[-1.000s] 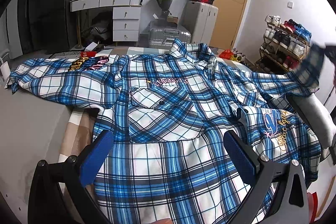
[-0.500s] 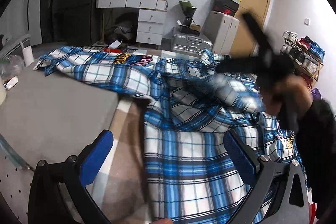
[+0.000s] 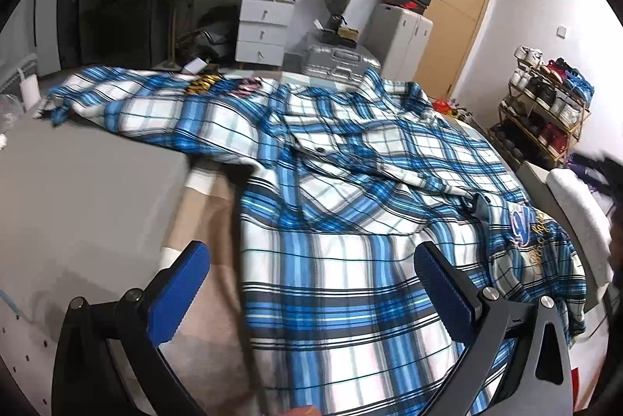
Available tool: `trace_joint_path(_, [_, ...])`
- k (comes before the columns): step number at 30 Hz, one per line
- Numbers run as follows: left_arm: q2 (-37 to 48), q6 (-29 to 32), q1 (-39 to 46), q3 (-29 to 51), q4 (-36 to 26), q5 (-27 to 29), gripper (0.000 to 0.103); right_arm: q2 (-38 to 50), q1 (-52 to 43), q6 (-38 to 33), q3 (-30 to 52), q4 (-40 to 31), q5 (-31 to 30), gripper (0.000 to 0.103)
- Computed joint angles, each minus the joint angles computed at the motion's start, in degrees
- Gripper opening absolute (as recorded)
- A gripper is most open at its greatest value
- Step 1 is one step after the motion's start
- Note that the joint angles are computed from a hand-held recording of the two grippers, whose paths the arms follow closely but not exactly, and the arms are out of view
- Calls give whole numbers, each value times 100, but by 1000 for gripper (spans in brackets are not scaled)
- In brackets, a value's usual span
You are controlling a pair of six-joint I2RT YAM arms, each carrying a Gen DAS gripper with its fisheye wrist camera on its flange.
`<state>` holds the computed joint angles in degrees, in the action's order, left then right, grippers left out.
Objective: Fold large clothes
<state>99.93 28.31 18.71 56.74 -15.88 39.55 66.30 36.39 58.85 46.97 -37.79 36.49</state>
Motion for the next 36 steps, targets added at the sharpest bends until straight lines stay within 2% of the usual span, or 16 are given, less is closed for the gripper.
trace_joint_path(2, [16, 39, -61, 53, -184, 78, 102, -467, 345, 983, -411, -822, 5, 81])
trace_joint_path(5, [-174, 13, -217, -88, -221, -28, 102, -500, 924, 1800, -898, -1113, -294, 81])
trace_joint_path(10, [-640, 261, -311, -445, -319, -116, 102, -914, 1676, 2696, -1883, -343, -414, 78])
trace_joint_path(11, [-705, 287, -344, -503, -333, -136, 102, -1047, 1496, 2393, -2146, 164, -671, 66])
trace_joint_path(12, [-741, 296, -389, -538, -341, -165, 102, -1090, 1267, 2015, -2235, 427, -905, 26])
trace_joint_path(13, [-799, 315, -447, -588, -365, -231, 102, -992, 1246, 1811, -2138, 505, -785, 1])
trace_joint_path(15, [-922, 364, -538, -678, -358, -359, 102, -1326, 1767, 2050, -1893, -193, 433, 1])
trace_joint_path(16, [-975, 386, -563, -720, -328, -404, 102, -1411, 1825, 2408, -1715, -778, 659, 1])
trace_joint_path(19, [-1148, 446, -555, -880, -191, -463, 102, -774, 949, 2603, -1272, -2039, 119, 5])
trace_joint_path(22, [-1091, 400, -521, -868, -183, -536, 102, -75, 1305, 2910, -988, -2381, 111, 14])
trace_joint_path(24, [-1047, 413, -504, -856, -205, -604, 102, 143, 2013, 3519, -759, -2684, 433, 49])
trace_joint_path(26, [-1037, 503, -505, -902, -204, -663, 102, 214, 2627, 3998, -579, -2931, 745, 55])
trace_joint_path(28, [-1100, 612, -512, -981, -249, -696, 102, 238, 3142, 4135, -531, -2700, 796, 55])
trace_joint_path(31, [-1199, 986, -312, -1127, -405, -544, 102, 326, 3142, 3203, -620, -1445, 636, 55])
trace_joint_path(33, [-1269, 1289, -140, -1245, -519, -483, 102, 675, 2908, 2241, -744, -150, 192, 55])
trace_joint_path(36, [-1305, 1674, 89, -1384, -706, -582, 102, 1552, 2742, 1888, -655, 811, -478, 54])
